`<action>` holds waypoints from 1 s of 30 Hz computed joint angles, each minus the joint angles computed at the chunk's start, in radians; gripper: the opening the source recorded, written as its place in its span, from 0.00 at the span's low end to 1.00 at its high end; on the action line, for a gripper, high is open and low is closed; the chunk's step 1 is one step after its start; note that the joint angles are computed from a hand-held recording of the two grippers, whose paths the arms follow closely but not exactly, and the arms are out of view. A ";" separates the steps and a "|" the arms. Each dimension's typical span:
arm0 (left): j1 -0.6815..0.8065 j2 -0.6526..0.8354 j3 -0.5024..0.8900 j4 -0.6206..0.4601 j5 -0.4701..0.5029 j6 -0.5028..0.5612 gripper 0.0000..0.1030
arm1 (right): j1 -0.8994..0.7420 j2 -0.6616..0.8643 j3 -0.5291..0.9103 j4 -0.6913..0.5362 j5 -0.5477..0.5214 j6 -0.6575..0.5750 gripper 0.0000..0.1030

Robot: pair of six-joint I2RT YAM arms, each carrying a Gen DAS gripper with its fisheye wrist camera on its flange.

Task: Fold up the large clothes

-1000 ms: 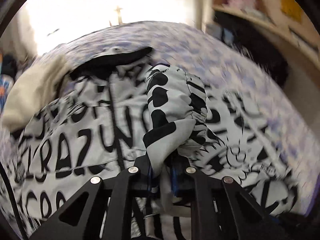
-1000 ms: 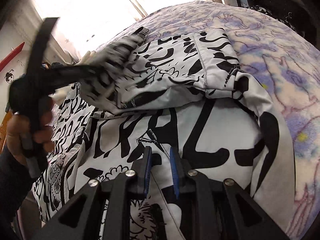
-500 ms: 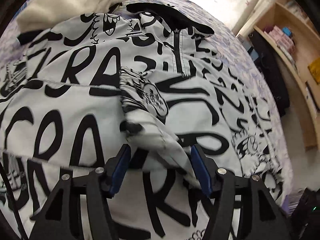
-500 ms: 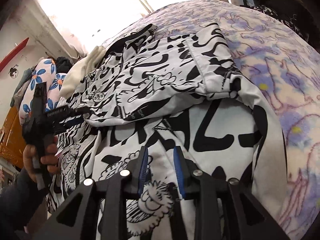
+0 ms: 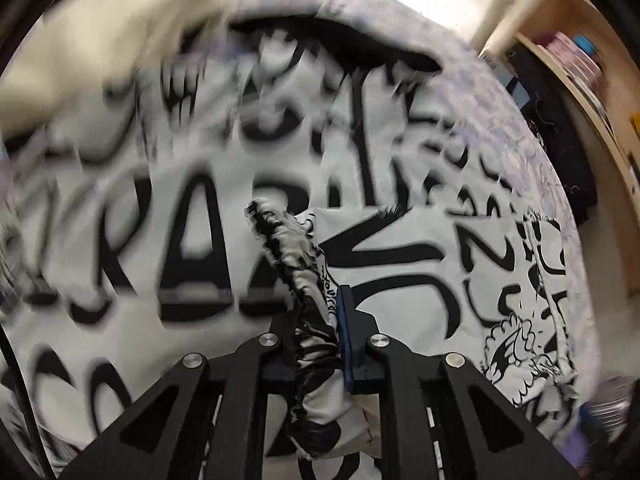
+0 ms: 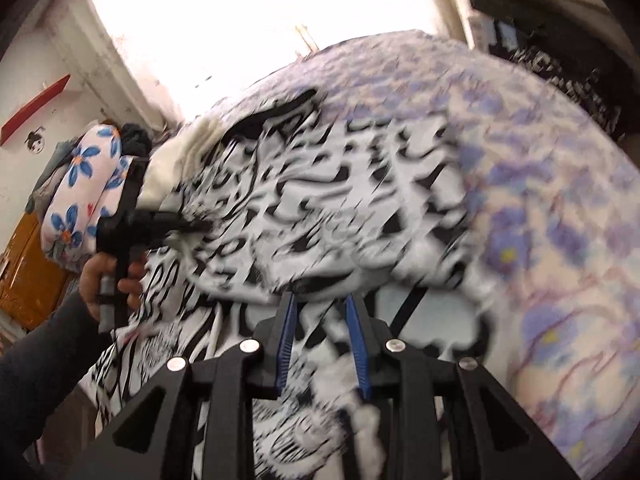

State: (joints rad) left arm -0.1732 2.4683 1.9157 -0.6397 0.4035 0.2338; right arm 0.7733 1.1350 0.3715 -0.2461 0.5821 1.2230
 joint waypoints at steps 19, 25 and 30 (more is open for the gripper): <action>0.196 -0.130 -0.456 0.413 0.010 -0.078 0.14 | -0.748 0.193 -0.004 0.298 -0.449 -0.433 0.26; 0.154 -0.171 -0.493 0.421 -0.007 -0.026 0.15 | -0.903 0.501 0.207 0.324 -0.624 -0.537 0.46; 0.127 -0.150 -0.453 0.406 -0.010 -0.040 0.16 | -0.899 0.602 0.330 0.244 -0.555 -0.581 0.46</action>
State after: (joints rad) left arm -0.0463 2.3184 1.4631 -0.2339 0.3936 0.1941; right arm -0.1259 1.7372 0.7014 -0.0016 0.0269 0.6418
